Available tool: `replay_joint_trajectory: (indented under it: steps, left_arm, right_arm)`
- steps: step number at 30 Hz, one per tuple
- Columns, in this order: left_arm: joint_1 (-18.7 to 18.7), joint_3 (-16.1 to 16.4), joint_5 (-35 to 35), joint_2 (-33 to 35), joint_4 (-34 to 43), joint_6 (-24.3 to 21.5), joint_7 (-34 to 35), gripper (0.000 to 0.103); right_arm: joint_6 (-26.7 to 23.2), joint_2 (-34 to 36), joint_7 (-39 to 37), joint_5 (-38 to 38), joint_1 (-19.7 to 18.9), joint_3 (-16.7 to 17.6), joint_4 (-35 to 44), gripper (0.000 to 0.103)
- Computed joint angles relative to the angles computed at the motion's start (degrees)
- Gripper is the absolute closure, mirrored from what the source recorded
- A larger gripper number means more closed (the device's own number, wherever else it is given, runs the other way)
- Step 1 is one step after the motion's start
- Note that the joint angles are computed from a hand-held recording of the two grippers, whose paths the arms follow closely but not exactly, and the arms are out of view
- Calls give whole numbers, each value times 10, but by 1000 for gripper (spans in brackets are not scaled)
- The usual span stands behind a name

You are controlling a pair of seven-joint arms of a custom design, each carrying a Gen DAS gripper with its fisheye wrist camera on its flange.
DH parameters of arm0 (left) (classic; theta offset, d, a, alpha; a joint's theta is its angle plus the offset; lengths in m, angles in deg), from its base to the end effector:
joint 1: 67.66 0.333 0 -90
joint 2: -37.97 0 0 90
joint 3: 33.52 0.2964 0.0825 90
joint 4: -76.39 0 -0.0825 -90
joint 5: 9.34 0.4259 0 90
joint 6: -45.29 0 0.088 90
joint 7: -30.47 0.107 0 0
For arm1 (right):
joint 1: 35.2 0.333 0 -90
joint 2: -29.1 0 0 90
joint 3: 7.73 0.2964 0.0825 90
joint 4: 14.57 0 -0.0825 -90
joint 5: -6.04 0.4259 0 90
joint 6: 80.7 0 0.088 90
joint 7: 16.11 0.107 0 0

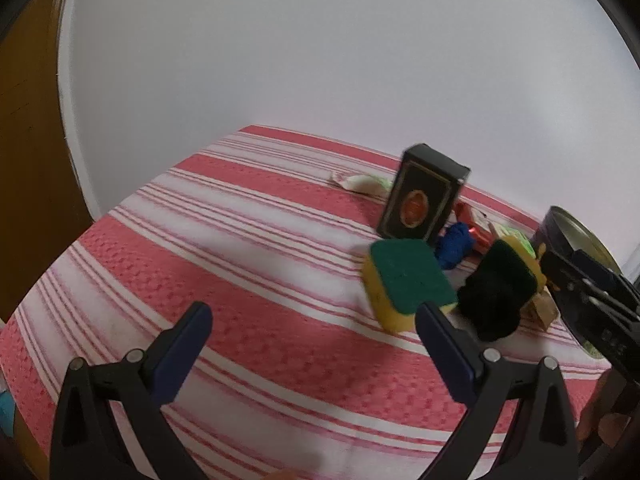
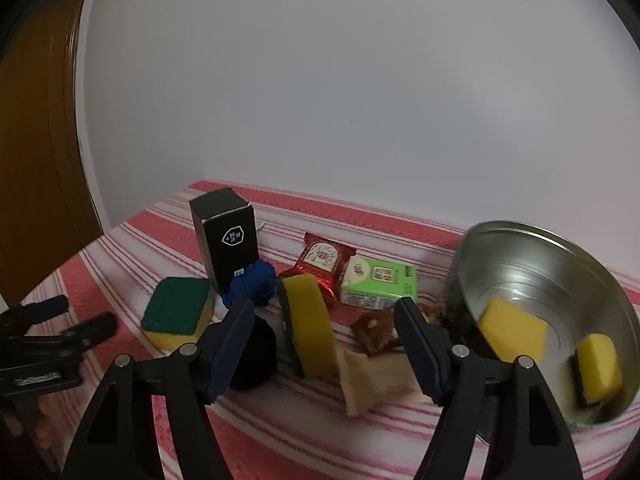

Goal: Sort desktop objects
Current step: 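Grasp a yellow-green sponge with the right gripper while the left gripper approaches another sponge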

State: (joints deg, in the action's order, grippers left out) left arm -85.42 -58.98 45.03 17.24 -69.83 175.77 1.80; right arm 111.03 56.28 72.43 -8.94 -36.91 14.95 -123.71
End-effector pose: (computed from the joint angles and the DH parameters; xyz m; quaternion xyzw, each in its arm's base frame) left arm 0.3620 -0.3013 0.3561 -0.8210 0.3841 -0.2454 0.3437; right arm 0.6529 0.2486 0.3442 -0.7606 0.4308 -0.2556 0.4130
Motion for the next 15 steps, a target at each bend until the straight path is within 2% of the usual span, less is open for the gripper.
replay_joint_trajectory:
  steps: [1,2,4,8,10,12,14,15]
  left_arm:
    - [0,0,-1,-2,-2,-2,1,1]
    - [-1,1,-4,-5,-4,-2,3,1]
    - [0,2,-4,-8,-8,2,1,1]
    - [3,3,-10,-7,-8,6,5,1]
    - [4,3,-12,-5,-6,7,7,1]
    - [5,3,-16,-1,-2,3,8,1]
    - [6,5,-18,1,1,4,10,1]
    - [6,5,-18,2,2,5,10,1]
  right_arm:
    - [-11,5,-2,5,17,-15,12,28]
    - [-22,10,-5,8,22,-17,22,28]
    - [-60,28,-20,18,15,-1,48,28]
    - [-125,50,-41,46,44,-22,92,29]
    - [-132,59,-43,62,59,-36,106,30]
    - [-150,66,-63,84,45,-19,117,30]
    - [-152,70,-69,98,55,-30,124,30]
    - [-154,73,-78,107,50,-26,126,30]
